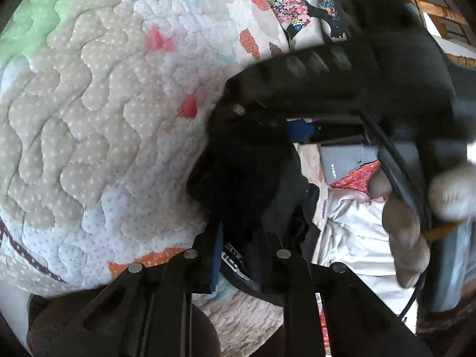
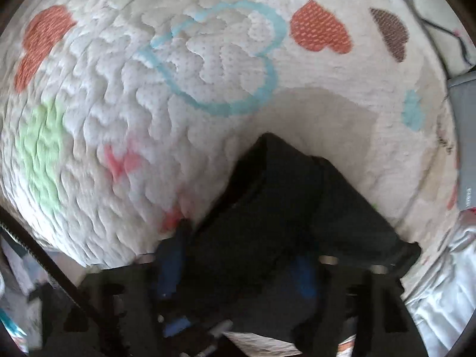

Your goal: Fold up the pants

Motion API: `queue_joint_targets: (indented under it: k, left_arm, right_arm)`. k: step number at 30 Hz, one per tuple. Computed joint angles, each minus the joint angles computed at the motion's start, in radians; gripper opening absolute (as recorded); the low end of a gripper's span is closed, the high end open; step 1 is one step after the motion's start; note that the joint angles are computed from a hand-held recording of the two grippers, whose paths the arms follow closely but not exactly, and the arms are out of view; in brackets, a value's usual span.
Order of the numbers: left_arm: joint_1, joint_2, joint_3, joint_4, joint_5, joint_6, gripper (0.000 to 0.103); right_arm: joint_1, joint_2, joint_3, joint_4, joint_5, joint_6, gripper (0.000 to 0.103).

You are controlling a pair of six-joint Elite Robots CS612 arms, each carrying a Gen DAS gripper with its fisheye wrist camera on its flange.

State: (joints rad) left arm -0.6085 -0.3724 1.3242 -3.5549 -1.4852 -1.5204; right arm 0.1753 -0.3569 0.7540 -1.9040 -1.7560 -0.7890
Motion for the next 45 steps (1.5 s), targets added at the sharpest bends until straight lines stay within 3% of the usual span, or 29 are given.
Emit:
queue_joint_targets:
  k: [5, 11, 17, 23, 26, 29, 31, 34, 37, 39, 41, 45]
  left_arm:
    - [-0.015, -0.017, -0.007, 0.004, 0.017, 0.047, 0.017]
    - [-0.033, -0.037, -0.051, 0.082, 0.025, 0.143, 0.017]
    - [-0.049, -0.016, -0.194, 0.241, -0.012, 0.263, 0.017]
    - [-0.065, 0.038, -0.362, 0.426, -0.085, 0.371, 0.023]
    - [-0.069, 0.052, -0.4, 0.458, -0.141, 0.422, 0.024]
    - [-0.077, 0.031, -0.368, 0.455, -0.153, 0.463, 0.029]
    - [-0.08, 0.004, -0.316, 0.433, -0.138, 0.468, 0.034]
    - [-0.078, -0.022, -0.255, 0.413, -0.104, 0.444, 0.037]
    - [-0.064, -0.013, -0.263, 0.432, -0.079, 0.403, 0.038]
    - [-0.059, -0.019, -0.242, 0.425, -0.073, 0.374, 0.038]
    - [-0.053, -0.018, -0.229, 0.414, -0.074, 0.354, 0.038]
    - [-0.056, -0.026, -0.21, 0.429, -0.074, 0.353, 0.038]
  right_arm:
    - [-0.049, -0.094, 0.144, -0.099, 0.139, -0.034, 0.038]
    - [-0.13, -0.164, 0.202, -0.093, 0.344, -0.041, 0.034]
    - [-0.22, -0.17, 0.163, -0.044, 0.518, -0.023, 0.034]
    - [-0.304, -0.122, 0.11, -0.012, 0.694, 0.09, 0.034]
    - [-0.347, -0.086, 0.076, 0.022, 0.752, 0.142, 0.034]
    - [-0.374, -0.051, 0.054, 0.011, 0.774, 0.196, 0.034]
    - [-0.384, -0.036, 0.057, -0.031, 0.758, 0.229, 0.034]
    - [-0.393, -0.04, 0.103, -0.174, 0.674, 0.28, 0.035]
    - [-0.417, -0.028, 0.094, -0.182, 0.686, 0.314, 0.035]
    - [-0.432, -0.04, 0.119, -0.252, 0.679, 0.364, 0.036]
    - [-0.448, -0.061, 0.157, -0.313, 0.729, 0.384, 0.038]
    - [-0.465, -0.082, 0.177, -0.232, 0.909, 0.343, 0.038]
